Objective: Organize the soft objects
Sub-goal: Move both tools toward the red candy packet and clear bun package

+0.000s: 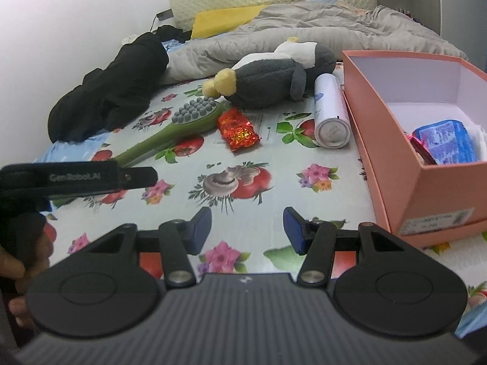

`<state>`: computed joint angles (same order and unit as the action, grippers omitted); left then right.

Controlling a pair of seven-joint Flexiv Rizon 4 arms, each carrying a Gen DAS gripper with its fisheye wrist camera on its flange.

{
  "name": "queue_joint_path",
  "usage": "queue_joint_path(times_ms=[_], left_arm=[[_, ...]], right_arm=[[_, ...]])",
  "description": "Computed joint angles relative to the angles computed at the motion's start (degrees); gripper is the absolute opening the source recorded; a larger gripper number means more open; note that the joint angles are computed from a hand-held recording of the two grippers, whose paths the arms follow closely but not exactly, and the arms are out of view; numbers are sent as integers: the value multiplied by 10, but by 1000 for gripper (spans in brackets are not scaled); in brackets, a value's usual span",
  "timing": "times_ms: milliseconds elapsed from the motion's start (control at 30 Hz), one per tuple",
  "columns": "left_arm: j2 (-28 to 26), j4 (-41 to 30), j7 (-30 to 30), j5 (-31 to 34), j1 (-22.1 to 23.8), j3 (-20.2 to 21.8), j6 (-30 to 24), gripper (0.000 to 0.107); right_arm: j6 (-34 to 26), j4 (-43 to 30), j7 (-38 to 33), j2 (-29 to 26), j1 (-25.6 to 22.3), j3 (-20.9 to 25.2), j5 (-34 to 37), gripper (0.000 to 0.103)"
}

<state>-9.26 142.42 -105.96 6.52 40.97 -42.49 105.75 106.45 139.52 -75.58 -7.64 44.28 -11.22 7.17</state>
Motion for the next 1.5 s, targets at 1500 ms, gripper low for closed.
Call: queue_joint_path(times_ms=[1500], left_arm=[[-387,-324,80,-43,-136,71,8,61]], right_arm=[[-178,-492,57,-399,-378,327,-212,46]])
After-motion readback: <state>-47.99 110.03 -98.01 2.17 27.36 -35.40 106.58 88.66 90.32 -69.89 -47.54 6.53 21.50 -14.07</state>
